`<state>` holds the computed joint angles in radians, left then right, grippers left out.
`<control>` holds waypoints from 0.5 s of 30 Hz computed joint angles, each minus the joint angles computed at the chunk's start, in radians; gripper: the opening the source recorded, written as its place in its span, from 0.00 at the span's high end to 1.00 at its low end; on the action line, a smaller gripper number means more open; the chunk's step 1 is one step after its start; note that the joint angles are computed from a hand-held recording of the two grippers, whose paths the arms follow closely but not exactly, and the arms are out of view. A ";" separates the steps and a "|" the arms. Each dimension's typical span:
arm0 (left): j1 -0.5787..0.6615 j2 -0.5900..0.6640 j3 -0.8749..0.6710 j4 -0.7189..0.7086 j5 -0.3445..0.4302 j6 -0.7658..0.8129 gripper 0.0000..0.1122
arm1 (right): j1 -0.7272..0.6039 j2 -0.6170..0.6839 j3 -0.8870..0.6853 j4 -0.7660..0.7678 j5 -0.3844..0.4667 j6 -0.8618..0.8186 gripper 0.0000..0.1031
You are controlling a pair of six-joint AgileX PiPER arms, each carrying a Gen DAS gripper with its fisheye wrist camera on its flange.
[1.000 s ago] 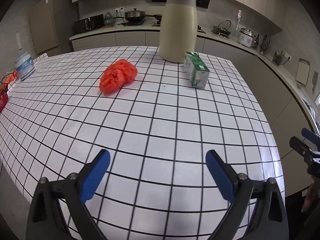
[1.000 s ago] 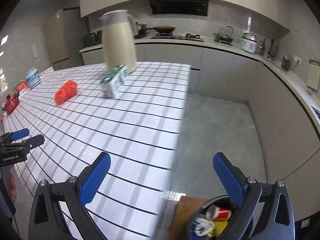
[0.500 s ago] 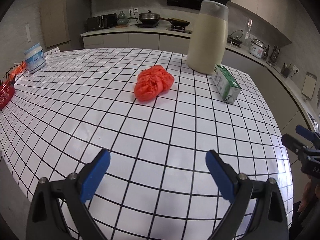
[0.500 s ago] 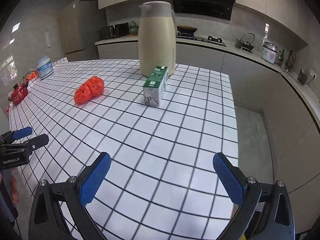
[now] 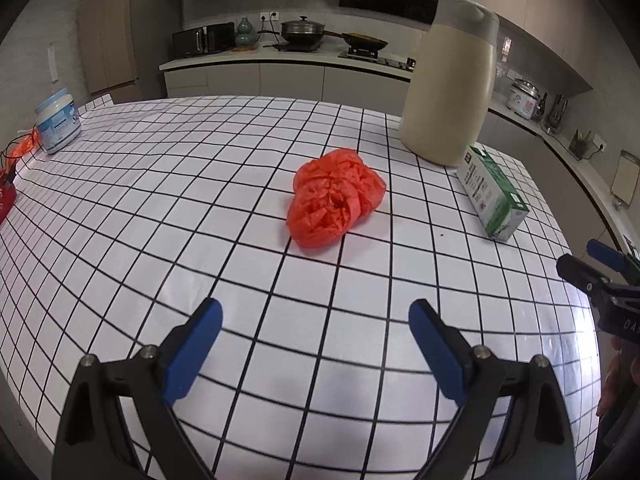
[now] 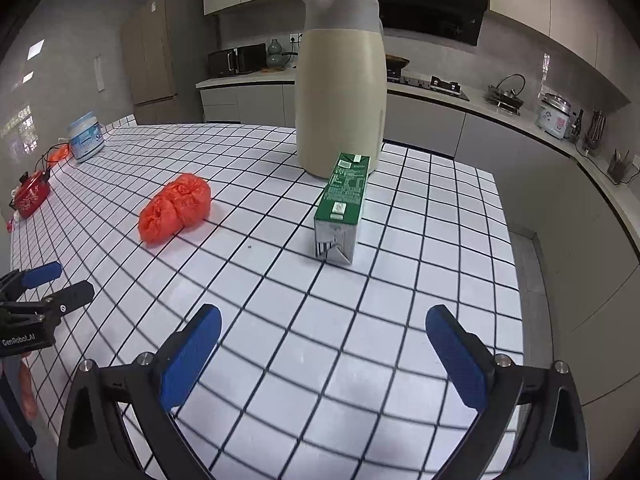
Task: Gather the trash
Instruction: 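Grasp the red plastic bag with left tool while right tool grasps green milk carton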
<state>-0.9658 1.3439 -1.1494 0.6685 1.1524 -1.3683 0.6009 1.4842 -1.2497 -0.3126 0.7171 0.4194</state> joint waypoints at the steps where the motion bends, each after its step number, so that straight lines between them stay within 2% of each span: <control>1: 0.030 0.011 -0.005 -0.007 -0.024 0.022 0.15 | -0.011 0.028 -0.026 0.013 -0.005 -0.017 0.00; 12: 0.271 0.171 -0.109 -0.109 -0.210 0.233 0.17 | -0.107 0.323 -0.345 0.135 0.024 -0.157 0.00; 15: 0.325 0.212 -0.130 -0.157 -0.255 0.295 0.21 | -0.128 0.406 -0.440 0.169 0.053 -0.187 0.05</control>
